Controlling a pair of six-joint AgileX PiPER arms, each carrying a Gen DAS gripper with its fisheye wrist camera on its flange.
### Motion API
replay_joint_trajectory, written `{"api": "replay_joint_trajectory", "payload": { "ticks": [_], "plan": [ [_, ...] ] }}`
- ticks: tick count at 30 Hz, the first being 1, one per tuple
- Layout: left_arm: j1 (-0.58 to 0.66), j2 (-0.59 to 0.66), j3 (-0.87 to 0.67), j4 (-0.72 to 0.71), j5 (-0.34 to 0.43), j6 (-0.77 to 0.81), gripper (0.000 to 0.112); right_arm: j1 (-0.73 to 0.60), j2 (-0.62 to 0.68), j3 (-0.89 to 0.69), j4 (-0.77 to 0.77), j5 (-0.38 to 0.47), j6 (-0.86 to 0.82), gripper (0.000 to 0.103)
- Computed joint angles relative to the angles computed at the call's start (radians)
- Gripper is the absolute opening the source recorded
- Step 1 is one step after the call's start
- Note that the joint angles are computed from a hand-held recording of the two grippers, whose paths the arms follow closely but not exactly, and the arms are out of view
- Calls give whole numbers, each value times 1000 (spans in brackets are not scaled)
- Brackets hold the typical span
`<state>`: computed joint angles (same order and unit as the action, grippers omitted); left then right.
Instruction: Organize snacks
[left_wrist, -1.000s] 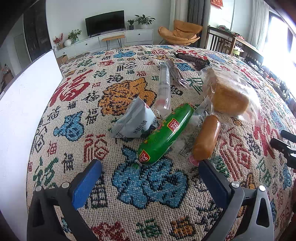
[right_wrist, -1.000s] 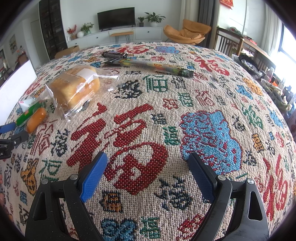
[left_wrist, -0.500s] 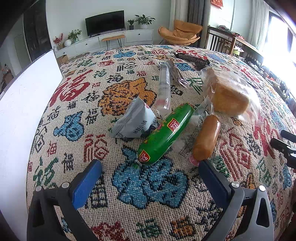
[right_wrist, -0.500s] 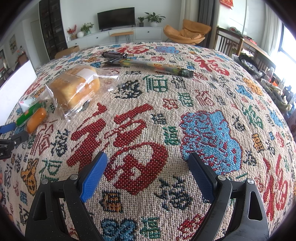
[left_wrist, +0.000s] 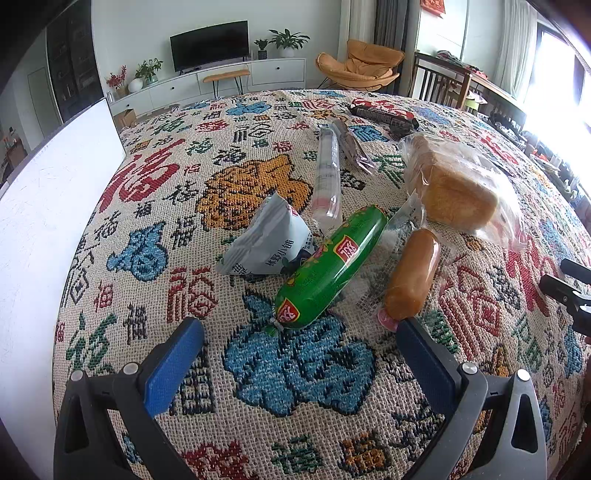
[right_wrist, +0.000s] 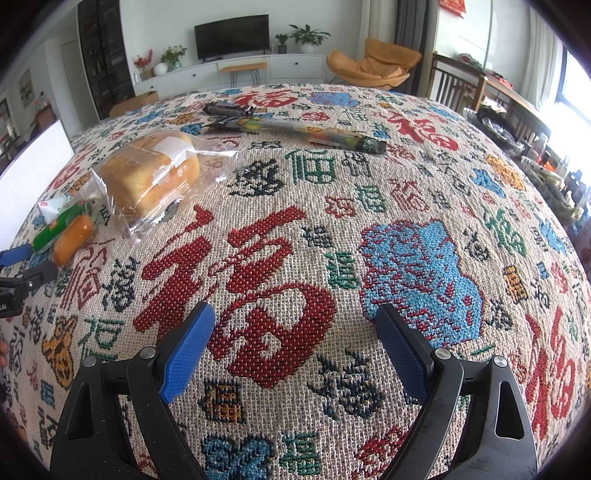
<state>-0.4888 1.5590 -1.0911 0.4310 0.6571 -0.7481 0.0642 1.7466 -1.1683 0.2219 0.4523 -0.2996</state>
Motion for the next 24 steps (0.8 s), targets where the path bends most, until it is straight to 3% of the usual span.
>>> {"api": "replay_joint_trajectory", "payload": {
  "ticks": [6,8,12,24],
  "plan": [
    [0,-16,16,-14,2,14,103,1,1,-1,1,0,1,91],
    [-18,-70,65,-34,19,65,103,1,1,-1,1,0,1,91],
    [-16,-162,166,-49,-21,95,103,-2,3,-2,13,2,-11,92],
    [-25,-163,168,-37,-20,79,103,-4,28,-39,39,34,-57,94]
  ]
}}
